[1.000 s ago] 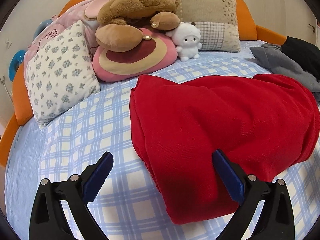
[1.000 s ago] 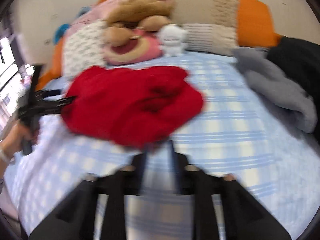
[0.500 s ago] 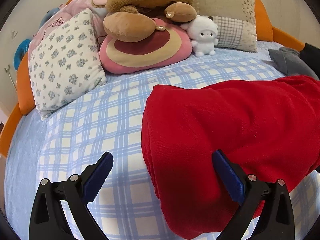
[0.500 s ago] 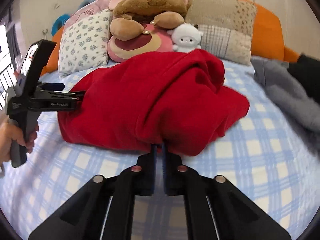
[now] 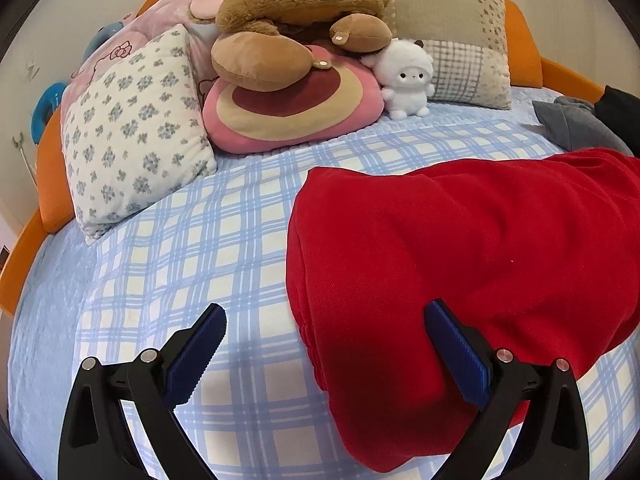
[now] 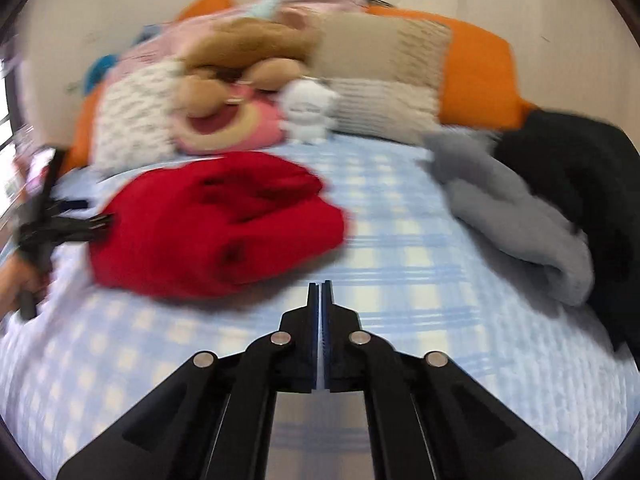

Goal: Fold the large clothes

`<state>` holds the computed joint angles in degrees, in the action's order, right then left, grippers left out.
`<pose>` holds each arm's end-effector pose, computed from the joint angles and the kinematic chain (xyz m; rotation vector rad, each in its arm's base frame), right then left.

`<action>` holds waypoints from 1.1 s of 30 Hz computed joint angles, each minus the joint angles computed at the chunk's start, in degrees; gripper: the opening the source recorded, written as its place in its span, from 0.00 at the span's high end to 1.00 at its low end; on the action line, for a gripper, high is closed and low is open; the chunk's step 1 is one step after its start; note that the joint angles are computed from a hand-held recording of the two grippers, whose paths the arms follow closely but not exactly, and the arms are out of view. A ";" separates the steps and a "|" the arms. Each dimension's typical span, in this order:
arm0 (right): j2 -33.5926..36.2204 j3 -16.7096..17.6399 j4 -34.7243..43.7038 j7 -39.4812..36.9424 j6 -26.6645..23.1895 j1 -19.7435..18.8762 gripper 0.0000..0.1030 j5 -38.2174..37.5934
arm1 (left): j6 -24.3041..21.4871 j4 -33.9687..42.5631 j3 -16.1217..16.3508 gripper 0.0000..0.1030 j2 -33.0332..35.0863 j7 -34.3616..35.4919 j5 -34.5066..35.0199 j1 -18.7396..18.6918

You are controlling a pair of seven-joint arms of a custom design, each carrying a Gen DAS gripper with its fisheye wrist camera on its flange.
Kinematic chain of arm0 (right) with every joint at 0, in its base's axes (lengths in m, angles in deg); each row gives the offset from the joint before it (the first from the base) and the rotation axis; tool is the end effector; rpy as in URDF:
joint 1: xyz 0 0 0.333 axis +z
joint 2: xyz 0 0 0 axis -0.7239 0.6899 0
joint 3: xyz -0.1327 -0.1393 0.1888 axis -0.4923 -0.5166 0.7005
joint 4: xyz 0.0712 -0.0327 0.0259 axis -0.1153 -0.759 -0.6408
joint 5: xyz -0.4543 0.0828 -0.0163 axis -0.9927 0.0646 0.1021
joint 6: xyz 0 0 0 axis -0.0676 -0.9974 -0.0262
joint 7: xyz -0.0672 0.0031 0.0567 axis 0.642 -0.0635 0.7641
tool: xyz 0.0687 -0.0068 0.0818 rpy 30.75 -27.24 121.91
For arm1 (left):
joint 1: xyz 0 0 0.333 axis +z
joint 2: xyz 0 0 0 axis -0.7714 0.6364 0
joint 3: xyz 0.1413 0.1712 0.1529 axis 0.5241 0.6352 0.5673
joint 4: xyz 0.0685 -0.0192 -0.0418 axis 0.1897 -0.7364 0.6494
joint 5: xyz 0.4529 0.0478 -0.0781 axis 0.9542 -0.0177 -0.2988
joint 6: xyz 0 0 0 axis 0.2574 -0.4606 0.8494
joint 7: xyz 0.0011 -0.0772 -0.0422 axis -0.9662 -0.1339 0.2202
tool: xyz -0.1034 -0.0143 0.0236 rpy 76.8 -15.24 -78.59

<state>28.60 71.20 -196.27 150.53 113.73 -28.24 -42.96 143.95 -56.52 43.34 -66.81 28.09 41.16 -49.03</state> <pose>0.5128 0.2508 0.4432 -1.8956 1.4120 -0.5476 0.5990 -0.0896 0.4488 -1.6651 1.8746 -0.4869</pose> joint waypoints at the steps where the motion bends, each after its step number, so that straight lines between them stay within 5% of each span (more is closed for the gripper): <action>1: 0.35 -1.86 0.29 -3.46 0.03 3.28 0.70 3.14 | -0.18 -0.01 0.16 0.02 -0.06 0.02 -0.65 -0.09; 2: 1.10 -2.59 1.01 -5.88 -0.05 5.59 0.36 5.47 | -0.62 0.10 0.27 0.02 -0.08 -0.01 -1.41 -0.21; 3: 2.46 -2.55 2.26 -8.23 0.14 7.35 0.32 7.30 | -0.99 0.21 0.29 0.02 -0.08 0.00 -1.65 -0.24; 6: 6.59 1.94 6.29 -4.29 1.01 4.94 0.44 2.21 | -1.43 0.26 0.17 0.02 -0.21 0.04 -1.27 -0.17; 11: 11.22 3.04 10.73 4.40 0.68 3.25 0.65 -3.28 | -0.77 -0.51 0.46 0.02 -0.66 0.57 -2.32 -0.27; 14: 13.21 3.46 13.15 14.00 -1.74 1.78 0.89 -12.87 | -0.61 -0.64 0.52 0.02 -0.72 0.75 -2.92 -0.28; 21: 12.40 1.76 12.23 21.07 -2.99 1.98 0.95 -24.36 | 1.10 -3.20 1.01 0.02 -2.86 4.64 -6.56 -1.12; 26: 10.90 0.77 9.35 14.30 -1.93 2.43 0.95 -18.15 | 1.13 -4.61 0.69 0.02 -4.28 6.50 -7.12 -1.27; 30: 8.46 0.98 6.22 17.00 -4.10 0.42 1.00 -18.13 | -0.43 -5.87 1.21 0.02 -5.90 8.46 -9.51 -1.65; 33: 4.77 -2.17 1.98 10.44 -1.96 1.88 0.99 -7.30 | -3.32 -6.05 4.27 0.02 -7.82 15.40 -18.24 -4.58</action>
<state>33.37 69.03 -194.29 160.97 111.78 -26.36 -50.26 140.63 -62.57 47.61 -74.62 43.50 22.91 -53.61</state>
